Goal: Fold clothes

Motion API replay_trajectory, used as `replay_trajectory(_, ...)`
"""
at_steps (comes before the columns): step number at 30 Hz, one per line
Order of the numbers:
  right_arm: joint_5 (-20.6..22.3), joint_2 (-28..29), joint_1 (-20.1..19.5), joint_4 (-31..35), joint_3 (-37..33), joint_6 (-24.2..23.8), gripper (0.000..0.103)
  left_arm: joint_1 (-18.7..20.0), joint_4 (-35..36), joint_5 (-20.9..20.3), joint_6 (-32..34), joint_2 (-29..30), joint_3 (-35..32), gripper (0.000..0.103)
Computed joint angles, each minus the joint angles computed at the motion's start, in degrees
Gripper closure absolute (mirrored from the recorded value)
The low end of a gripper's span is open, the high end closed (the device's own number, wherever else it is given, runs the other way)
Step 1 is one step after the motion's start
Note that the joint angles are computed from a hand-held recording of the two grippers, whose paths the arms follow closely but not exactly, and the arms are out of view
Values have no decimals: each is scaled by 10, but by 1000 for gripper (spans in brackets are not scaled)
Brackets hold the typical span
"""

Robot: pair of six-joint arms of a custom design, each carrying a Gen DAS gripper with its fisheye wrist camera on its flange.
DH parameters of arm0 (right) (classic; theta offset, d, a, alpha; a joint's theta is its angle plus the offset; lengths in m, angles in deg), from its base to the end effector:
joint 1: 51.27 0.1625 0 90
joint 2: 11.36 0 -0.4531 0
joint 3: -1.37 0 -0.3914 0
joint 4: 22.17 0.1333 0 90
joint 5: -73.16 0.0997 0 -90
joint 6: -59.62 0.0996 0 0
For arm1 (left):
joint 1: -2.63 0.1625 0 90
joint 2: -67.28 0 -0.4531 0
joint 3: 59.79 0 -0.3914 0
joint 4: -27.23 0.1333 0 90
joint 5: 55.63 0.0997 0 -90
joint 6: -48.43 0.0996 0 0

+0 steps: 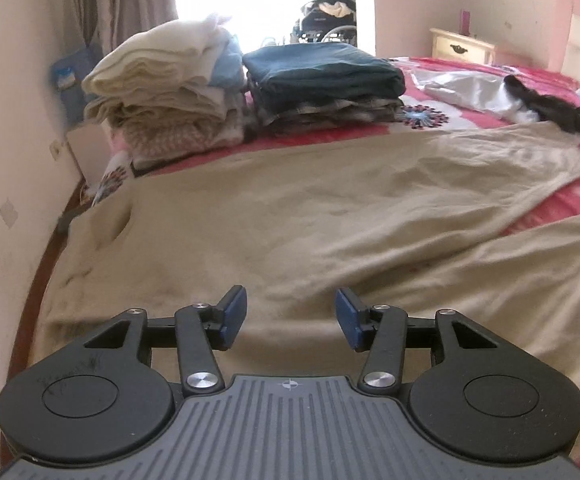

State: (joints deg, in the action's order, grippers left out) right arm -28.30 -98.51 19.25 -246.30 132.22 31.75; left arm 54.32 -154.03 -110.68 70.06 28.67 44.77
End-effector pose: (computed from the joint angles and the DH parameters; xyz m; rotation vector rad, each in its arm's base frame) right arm -0.0272 -0.4172 0.4451 -0.0503 -1.8259 1.6037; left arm -0.2465 -0.6191 0.0566 1.1052 2.2733 -0.6753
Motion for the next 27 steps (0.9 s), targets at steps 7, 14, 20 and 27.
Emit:
replay_trajectory(7,52,-72,-22,121,141,94,68,-13,125,20,-176,-110,102,53)
replay_trajectory(14,116,-132,-124,235,233,310,65,3,205,14,-360,-191,173,53)
replay_trajectory(20,210,-206,-221,310,274,388,60,28,163,-21,-433,-193,204,53)
replay_trajectory(27,261,-212,-294,285,302,451,58,49,55,-42,-431,-171,214,52)
